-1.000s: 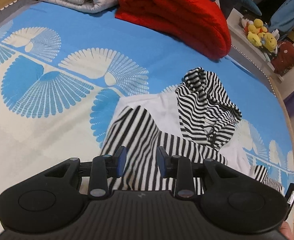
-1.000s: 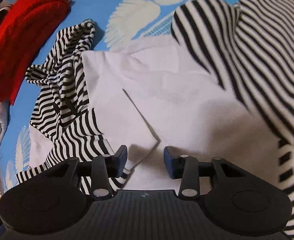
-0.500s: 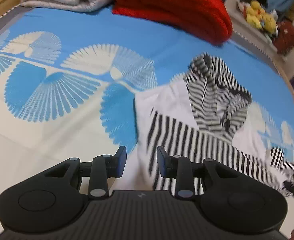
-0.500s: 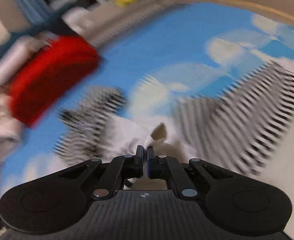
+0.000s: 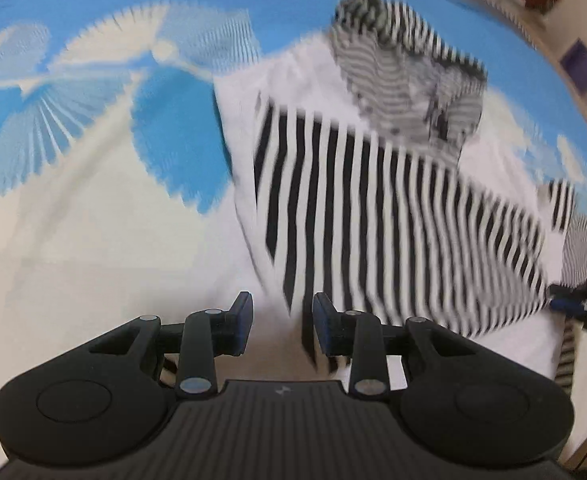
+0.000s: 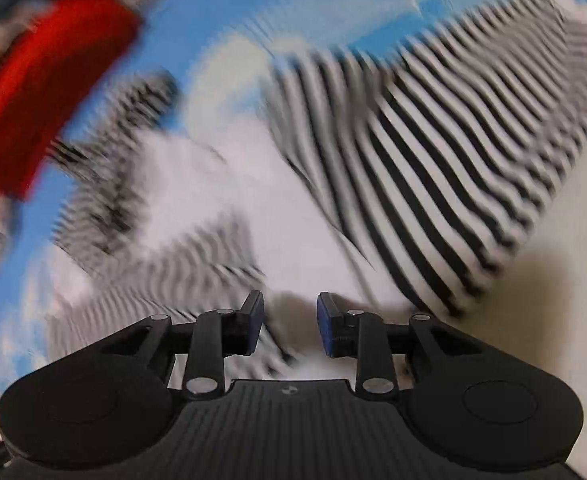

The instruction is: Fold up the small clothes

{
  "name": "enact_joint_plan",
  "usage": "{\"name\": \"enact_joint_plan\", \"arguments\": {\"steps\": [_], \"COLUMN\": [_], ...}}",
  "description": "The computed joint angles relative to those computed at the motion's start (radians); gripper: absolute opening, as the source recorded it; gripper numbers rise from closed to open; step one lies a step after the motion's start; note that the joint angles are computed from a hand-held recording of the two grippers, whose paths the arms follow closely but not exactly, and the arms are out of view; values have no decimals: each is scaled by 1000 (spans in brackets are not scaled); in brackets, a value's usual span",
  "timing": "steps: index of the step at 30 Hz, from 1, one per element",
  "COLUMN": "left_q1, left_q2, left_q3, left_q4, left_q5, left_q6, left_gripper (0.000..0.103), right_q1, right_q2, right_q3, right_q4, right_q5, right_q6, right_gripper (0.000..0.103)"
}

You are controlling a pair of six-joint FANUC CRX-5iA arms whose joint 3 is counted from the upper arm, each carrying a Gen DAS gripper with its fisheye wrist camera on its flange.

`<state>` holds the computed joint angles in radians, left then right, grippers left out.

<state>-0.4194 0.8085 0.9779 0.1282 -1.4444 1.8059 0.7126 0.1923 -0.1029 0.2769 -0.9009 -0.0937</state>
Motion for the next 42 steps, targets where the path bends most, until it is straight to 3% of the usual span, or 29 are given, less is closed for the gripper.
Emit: {"name": "enact_joint_plan", "arguments": {"steps": [3,6,13,16,21,24,30,34,42], "left_q1": [-12,-20,-51,-70,-77,-83,-83,-82,-88], "left_q2": [43,66,29,44,40,72,54,51,115], "left_q3": [42,107,161,213,215,276,238,232,338], "left_q4": [-28,-55,-50,-58,-46,-58,-66,-78,-84], "left_q5": [-80,-117,-25,-32,-12,-48,-38,-40,-97], "left_q6": [-43,-27,-69,-82,-83,-76,-98,-97,-83], "left_gripper": [43,45,50,56,57,57,57,57,57], "right_q1": [-9,0,-27,-44,-90,-123,-195,-252,-289], "right_q2": [-11,-38,-98,-133,-186,-236,-349,-392,-399], "right_q3": [5,-15,-63,-100,-165,-214,-340,-407,-441], "right_q4": [-7,76,208,247,287,307,392,381,321], "right_q5": [-40,-43,-71,-97,-119,-136,-184,-151,-33], "right_q6": [13,-14,-91,-152,-237,-285,-423,-457,-491], "right_gripper": [31,32,37,37,37,37,37,37,37]}}
